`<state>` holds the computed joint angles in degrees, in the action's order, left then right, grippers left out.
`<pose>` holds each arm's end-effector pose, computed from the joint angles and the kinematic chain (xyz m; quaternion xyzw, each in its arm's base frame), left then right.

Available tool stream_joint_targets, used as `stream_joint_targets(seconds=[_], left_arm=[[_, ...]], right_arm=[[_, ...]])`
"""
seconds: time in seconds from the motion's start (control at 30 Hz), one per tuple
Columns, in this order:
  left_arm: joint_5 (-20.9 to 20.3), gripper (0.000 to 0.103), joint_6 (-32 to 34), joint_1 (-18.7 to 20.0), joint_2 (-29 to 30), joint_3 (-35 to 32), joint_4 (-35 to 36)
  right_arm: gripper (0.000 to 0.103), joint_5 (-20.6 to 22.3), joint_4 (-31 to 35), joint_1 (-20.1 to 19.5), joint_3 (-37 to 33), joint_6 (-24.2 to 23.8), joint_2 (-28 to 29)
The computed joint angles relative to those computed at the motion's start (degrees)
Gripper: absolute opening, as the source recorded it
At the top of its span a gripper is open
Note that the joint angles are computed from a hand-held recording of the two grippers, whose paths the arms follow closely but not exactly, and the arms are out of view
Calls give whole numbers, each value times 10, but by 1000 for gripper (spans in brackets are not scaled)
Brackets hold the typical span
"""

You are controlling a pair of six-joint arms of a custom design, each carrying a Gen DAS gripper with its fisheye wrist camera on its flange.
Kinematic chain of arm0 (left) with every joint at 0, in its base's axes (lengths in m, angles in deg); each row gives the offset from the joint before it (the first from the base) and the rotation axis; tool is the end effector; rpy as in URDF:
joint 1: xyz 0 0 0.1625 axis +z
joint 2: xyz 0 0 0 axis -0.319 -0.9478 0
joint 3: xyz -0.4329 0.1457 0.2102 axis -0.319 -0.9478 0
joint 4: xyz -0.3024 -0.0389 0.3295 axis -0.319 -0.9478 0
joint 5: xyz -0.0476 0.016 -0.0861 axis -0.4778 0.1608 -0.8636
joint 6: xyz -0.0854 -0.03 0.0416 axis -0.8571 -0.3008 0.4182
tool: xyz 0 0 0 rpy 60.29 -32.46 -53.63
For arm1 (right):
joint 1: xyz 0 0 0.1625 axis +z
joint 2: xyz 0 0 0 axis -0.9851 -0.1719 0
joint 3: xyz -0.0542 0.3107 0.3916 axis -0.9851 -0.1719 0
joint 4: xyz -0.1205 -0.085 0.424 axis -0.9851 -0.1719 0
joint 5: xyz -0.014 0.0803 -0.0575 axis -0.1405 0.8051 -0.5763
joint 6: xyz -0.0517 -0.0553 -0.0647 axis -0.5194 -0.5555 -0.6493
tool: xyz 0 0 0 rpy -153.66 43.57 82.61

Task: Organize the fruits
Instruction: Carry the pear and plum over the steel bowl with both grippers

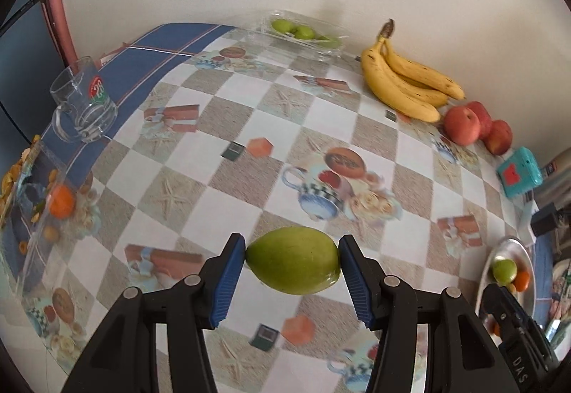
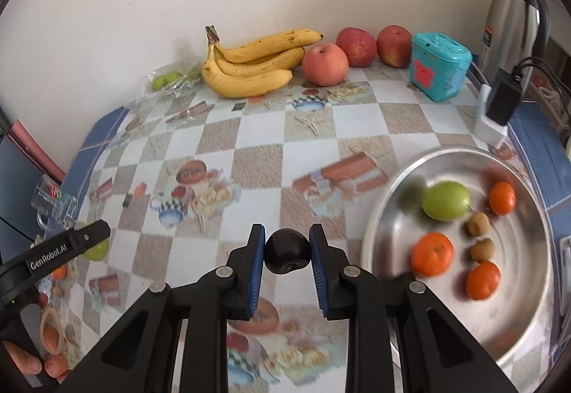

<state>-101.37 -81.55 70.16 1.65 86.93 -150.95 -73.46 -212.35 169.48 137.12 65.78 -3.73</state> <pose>-0.4013 -0.8327 0.0273 0.0813 0.9212 -0.2241 0.3076 0.0663 -0.7692 0.3392 -0.0546 -0.8882 0.3305 0.3146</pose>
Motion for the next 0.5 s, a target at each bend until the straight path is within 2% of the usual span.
stream_joint_targets(seconds=[0.5], left_arm=[[-12, 58, -12, -21, -7, 43, -5]], right_arm=[[26, -15, -19, -1, 72, -4, -45]])
